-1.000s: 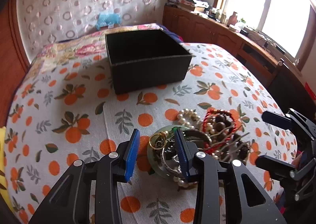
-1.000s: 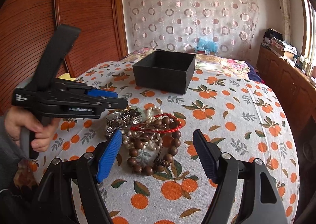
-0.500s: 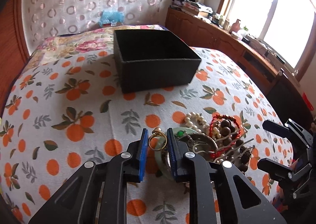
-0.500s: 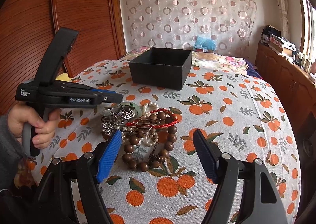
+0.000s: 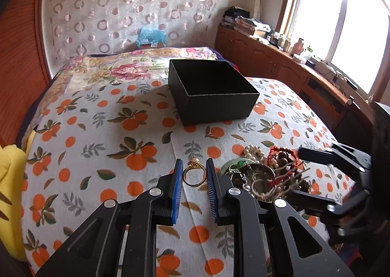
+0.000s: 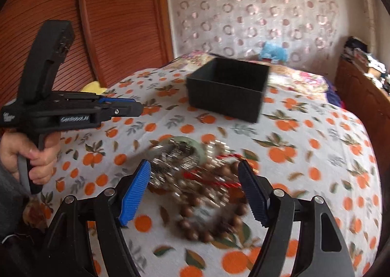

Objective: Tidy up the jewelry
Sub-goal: 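Grasp the silver bangle with the right gripper while the left gripper holds the gold ring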

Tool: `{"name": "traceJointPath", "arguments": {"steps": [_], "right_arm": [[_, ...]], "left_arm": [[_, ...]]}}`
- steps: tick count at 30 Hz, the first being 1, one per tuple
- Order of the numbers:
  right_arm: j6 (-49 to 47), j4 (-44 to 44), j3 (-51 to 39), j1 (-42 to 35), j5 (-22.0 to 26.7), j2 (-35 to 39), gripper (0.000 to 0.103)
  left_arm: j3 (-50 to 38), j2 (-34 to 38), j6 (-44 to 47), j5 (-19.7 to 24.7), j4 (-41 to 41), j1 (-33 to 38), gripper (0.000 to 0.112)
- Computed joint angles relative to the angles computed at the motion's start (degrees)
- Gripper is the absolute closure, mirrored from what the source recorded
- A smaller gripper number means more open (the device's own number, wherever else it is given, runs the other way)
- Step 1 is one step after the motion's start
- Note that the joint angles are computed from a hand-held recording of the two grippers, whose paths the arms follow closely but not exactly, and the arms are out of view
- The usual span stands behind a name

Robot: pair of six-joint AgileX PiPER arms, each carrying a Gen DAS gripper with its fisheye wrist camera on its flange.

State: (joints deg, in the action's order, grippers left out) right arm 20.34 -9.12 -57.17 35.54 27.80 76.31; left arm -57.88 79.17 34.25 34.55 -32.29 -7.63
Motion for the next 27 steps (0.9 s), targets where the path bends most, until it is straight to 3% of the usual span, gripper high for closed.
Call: {"name": "traceJointPath", "arguments": {"steps": [7, 12, 14, 19, 27], "right_arm": [[-10.0, 6.9, -10.4, 0.2, 5.7, 9.4, 0.027], [-9.6, 4.6, -15.9, 1.0, 11.4, 14.5, 0.028], [-9.7, 4.4, -16.5, 1.2, 12.3, 15.1, 0.034], [-9.6, 3.3, -16.7, 1.7, 12.1, 15.3, 0.040], [-8.5, 2.3, -11.8, 1.6, 5.3, 11.3, 0.040]], "left_arm": [[2.3, -1.8, 5.4, 1.4, -4.6, 3.8, 0.094], [3.0, -2.1, 7.5, 2.0, -6.6, 5.1, 0.094], [3.3, -2.2, 8.1, 2.2, -7.1, 5.4, 0.094], [3.4, -2.3, 8.0, 2.0, -7.0, 5.3, 0.094], [3.7, -2.6, 8.5, 2.0, -7.2, 5.5, 0.094]]}}
